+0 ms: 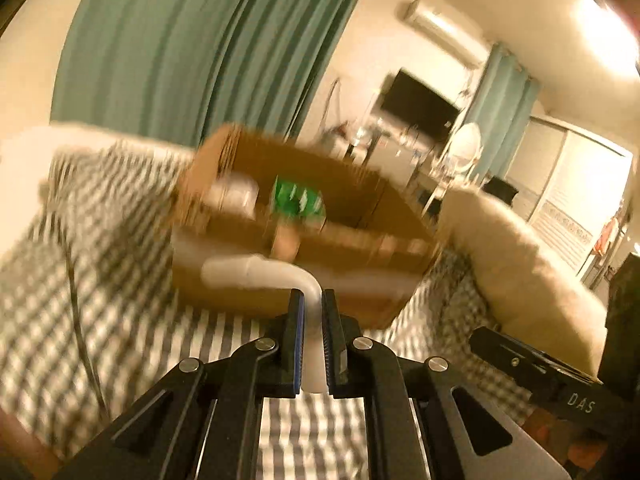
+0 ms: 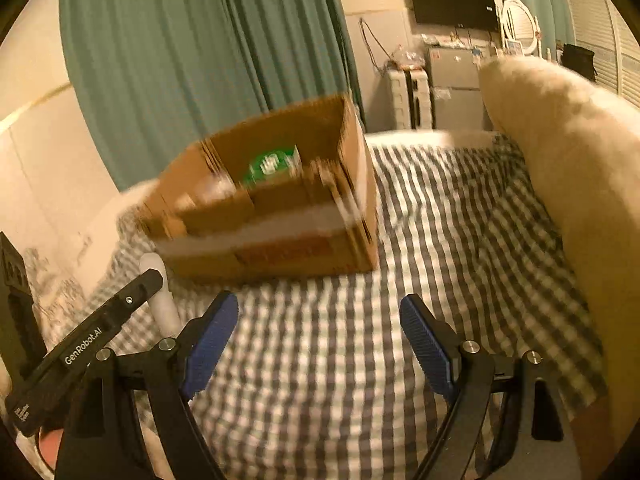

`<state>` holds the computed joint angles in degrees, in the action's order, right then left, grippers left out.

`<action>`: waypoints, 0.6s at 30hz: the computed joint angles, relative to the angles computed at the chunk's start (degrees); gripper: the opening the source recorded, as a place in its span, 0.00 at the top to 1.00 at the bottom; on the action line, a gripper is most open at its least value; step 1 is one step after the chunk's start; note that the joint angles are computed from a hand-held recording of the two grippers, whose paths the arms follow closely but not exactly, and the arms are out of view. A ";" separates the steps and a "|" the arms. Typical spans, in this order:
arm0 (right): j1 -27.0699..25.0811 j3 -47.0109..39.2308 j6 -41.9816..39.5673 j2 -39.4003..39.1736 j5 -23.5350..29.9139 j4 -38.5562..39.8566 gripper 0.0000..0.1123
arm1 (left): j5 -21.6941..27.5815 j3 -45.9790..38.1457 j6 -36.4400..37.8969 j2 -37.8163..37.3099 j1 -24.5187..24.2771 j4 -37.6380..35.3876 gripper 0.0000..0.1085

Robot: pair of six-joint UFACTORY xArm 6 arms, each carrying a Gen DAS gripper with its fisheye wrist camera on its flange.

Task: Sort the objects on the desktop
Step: 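Carry the white tube over the box and open the left tool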

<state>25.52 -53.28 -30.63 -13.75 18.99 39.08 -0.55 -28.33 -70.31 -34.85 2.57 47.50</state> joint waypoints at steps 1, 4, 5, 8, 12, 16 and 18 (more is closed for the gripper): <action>0.03 -1.15 -1.00 0.27 -0.06 0.95 0.26 | 0.75 -2.33 2.22 0.89 -0.23 -0.45 0.93; 0.25 -6.27 -2.69 2.59 -1.18 1.67 0.24 | 2.79 -9.62 11.88 5.31 -0.96 -6.09 0.93; 0.34 -8.25 -2.52 3.70 -1.53 1.18 0.23 | 3.17 -12.62 15.28 7.78 -1.08 -8.61 0.93; 0.64 -15.34 -2.68 8.38 -1.43 -0.52 0.22 | 5.09 -19.52 26.68 13.89 -1.02 -17.32 0.92; 1.10 -24.44 2.66 16.32 -1.19 -11.14 0.22 | 12.21 -29.18 32.96 22.85 -0.99 -17.66 0.76; 0.35 -32.20 3.81 22.84 4.16 -15.35 0.15 | 17.27 -32.37 31.65 26.71 -0.57 -14.20 0.21; -0.54 -33.22 5.59 24.14 6.08 -18.50 0.09 | 15.76 -30.39 27.74 25.95 0.16 -9.95 0.11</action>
<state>24.97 -86.50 -25.04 10.39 25.07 20.58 15.21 -58.71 -42.57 -8.91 2.74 37.55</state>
